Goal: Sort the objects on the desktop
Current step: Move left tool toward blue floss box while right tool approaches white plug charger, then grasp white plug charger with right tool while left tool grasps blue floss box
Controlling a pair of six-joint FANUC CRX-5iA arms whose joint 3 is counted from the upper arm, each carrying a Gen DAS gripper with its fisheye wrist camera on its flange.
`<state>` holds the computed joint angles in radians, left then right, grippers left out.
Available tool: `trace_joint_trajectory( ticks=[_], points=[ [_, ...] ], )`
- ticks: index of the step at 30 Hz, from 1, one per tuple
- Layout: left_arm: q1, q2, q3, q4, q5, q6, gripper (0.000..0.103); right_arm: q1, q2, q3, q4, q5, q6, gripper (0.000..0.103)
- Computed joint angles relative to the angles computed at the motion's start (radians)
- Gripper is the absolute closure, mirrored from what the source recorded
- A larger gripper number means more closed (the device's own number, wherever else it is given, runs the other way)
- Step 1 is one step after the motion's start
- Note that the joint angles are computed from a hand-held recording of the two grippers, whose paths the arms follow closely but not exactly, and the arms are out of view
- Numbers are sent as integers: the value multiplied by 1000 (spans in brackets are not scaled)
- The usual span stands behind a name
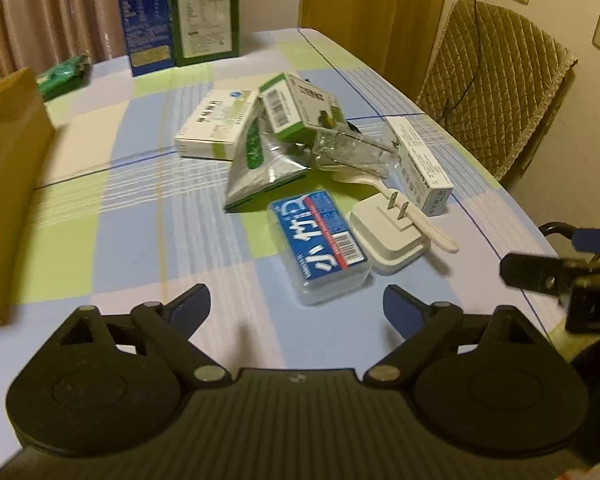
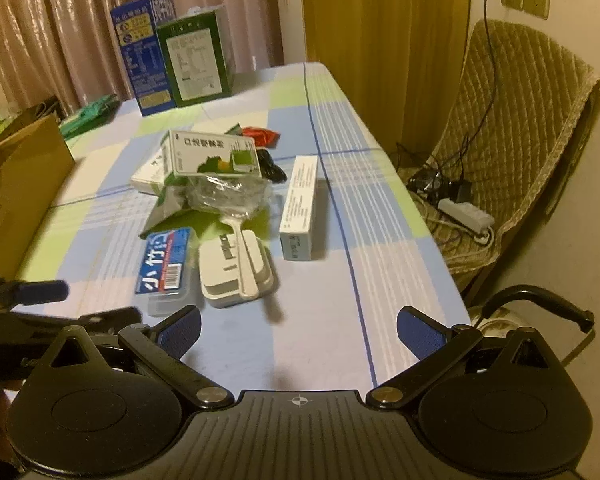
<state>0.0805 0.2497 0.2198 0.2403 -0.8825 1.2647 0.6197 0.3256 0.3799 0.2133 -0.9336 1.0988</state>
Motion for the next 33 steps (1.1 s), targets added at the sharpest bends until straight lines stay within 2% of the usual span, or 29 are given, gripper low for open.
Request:
trace_joint_trajectory(
  ticks=[3, 13, 15, 17, 26, 29, 31, 33],
  points=[
    [-3, 30, 12, 34, 10, -33, 27, -12, 22, 28, -28, -10, 15, 2],
    [-20, 109, 69, 53, 24, -58, 33, -33, 75, 92, -49, -31, 23, 2],
    [-18, 121, 85, 41, 7, -50, 45, -36, 81, 102, -56, -36, 27, 2],
    [-8, 113, 75, 43, 7, -50, 50, -38, 89, 117, -72, -44, 45, 2],
    [66, 39, -2, 28, -8, -79, 50, -46, 165, 240, -225, -84, 271, 2],
    [76, 30, -12, 21, 2, -73, 49, -41, 214, 294, -227, -105, 300, 2],
    [80, 26, -21, 22, 14, -79, 40, -37, 244, 321, -213, -109, 305, 2],
    [81, 22, -34, 26, 29, -86, 38, -30, 272, 343, -187, -110, 302, 2]
  ],
)
